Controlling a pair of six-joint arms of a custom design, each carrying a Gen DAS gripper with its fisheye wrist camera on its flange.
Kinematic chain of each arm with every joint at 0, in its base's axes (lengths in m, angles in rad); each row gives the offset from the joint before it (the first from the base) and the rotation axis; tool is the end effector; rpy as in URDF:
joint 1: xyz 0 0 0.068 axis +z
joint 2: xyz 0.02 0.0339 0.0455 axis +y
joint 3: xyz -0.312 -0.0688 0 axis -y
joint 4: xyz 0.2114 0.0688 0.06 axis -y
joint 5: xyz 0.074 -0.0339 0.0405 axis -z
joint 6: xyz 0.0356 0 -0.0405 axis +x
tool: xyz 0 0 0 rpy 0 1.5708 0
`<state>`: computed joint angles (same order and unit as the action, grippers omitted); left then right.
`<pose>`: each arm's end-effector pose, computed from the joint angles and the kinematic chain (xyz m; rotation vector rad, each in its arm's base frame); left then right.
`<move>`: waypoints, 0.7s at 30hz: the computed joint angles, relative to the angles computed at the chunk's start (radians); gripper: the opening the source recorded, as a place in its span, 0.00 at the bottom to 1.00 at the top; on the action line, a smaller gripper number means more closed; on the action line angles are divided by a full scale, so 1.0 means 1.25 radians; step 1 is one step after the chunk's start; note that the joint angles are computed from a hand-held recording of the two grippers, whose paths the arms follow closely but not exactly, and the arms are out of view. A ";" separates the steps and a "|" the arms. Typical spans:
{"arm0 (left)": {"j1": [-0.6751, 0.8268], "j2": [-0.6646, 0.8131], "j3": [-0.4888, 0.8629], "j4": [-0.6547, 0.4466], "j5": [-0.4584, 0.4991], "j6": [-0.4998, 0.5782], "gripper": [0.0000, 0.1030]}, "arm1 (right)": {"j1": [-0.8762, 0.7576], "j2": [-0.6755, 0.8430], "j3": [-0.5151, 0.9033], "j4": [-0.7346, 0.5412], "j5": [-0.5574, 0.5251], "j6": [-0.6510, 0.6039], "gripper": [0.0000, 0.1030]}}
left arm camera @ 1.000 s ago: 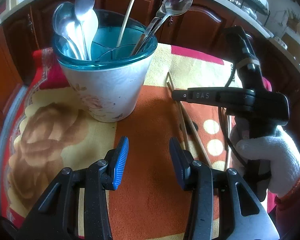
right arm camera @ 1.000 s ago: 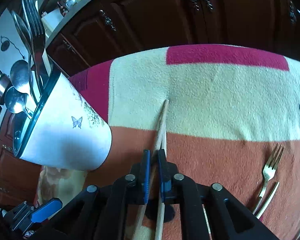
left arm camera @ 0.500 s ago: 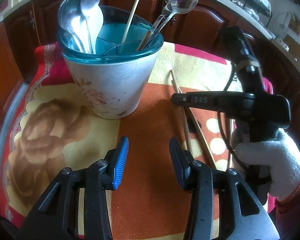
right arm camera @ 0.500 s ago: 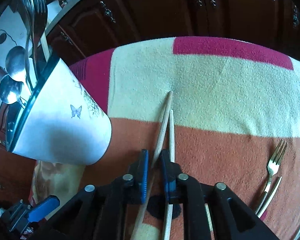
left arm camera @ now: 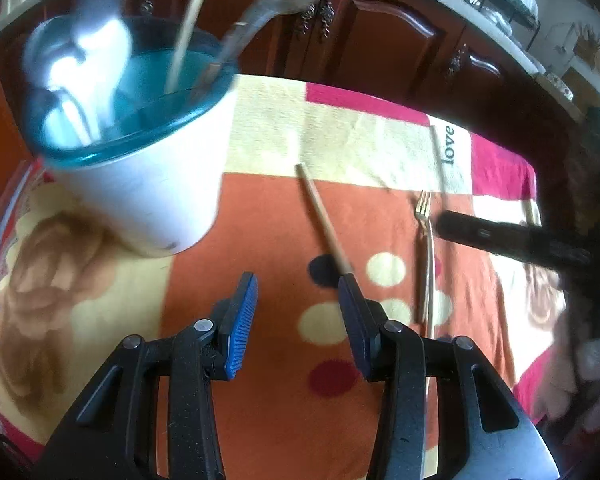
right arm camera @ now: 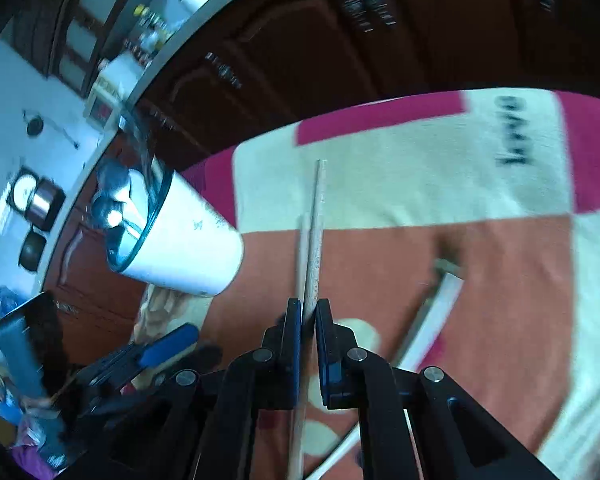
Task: Organize utensils
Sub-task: 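Lower left tool onto another chopstick while right tool holds its chopstick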
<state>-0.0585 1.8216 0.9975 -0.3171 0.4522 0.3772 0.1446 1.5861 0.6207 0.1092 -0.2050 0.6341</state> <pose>0.3277 -0.0348 0.2049 0.6910 2.5162 -0.5017 0.2619 0.0455 0.2036 0.5110 2.4408 0.5902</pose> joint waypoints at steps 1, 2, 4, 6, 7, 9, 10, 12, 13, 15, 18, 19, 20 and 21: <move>-0.018 0.006 0.008 -0.003 -0.007 -0.017 0.40 | -0.029 -0.030 -0.025 -0.001 -0.011 -0.004 0.06; -0.035 0.009 0.014 -0.005 -0.011 -0.035 0.40 | -0.067 -0.042 -0.021 -0.014 -0.040 -0.013 0.06; -0.062 0.014 0.021 0.000 -0.023 -0.063 0.40 | -0.119 -0.073 -0.053 -0.003 -0.073 -0.017 0.06; -0.091 0.028 0.039 0.000 -0.051 -0.086 0.40 | -0.163 -0.100 -0.075 -0.018 -0.084 -0.037 0.06; -0.106 0.040 0.050 0.005 -0.070 -0.103 0.40 | -0.192 -0.107 -0.087 -0.022 -0.094 -0.048 0.06; -0.125 0.061 0.067 0.010 -0.098 -0.126 0.40 | -0.234 -0.108 -0.105 -0.021 -0.114 -0.063 0.06; -0.138 0.074 0.078 0.010 -0.117 -0.139 0.40 | -0.257 -0.101 -0.113 -0.017 -0.124 -0.072 0.06; -0.159 0.105 0.106 0.007 -0.149 -0.163 0.40 | -0.302 -0.084 -0.123 -0.014 -0.156 -0.093 0.06; -0.170 0.117 0.115 0.011 -0.167 -0.176 0.40 | -0.315 -0.066 -0.124 -0.008 -0.162 -0.098 0.06; -0.187 0.139 0.137 0.003 -0.195 -0.194 0.40 | -0.335 -0.022 -0.124 0.014 -0.183 -0.105 0.06; -0.207 0.168 0.170 -0.011 -0.233 -0.219 0.40 | -0.360 0.038 -0.110 0.011 -0.200 -0.128 0.06; -0.210 0.170 0.173 -0.005 -0.238 -0.221 0.40 | -0.358 0.060 -0.094 -0.006 -0.199 -0.139 0.06; -0.212 0.176 0.184 -0.009 -0.243 -0.223 0.40 | -0.358 0.072 -0.085 -0.017 -0.199 -0.146 0.06; -0.212 0.181 0.193 -0.017 -0.244 -0.223 0.40 | -0.357 0.075 -0.081 -0.018 -0.202 -0.151 0.06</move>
<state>-0.3235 2.0482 1.2385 -0.3382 0.1473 0.0986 -0.3023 1.6800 0.5199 0.0867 -0.4571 0.4453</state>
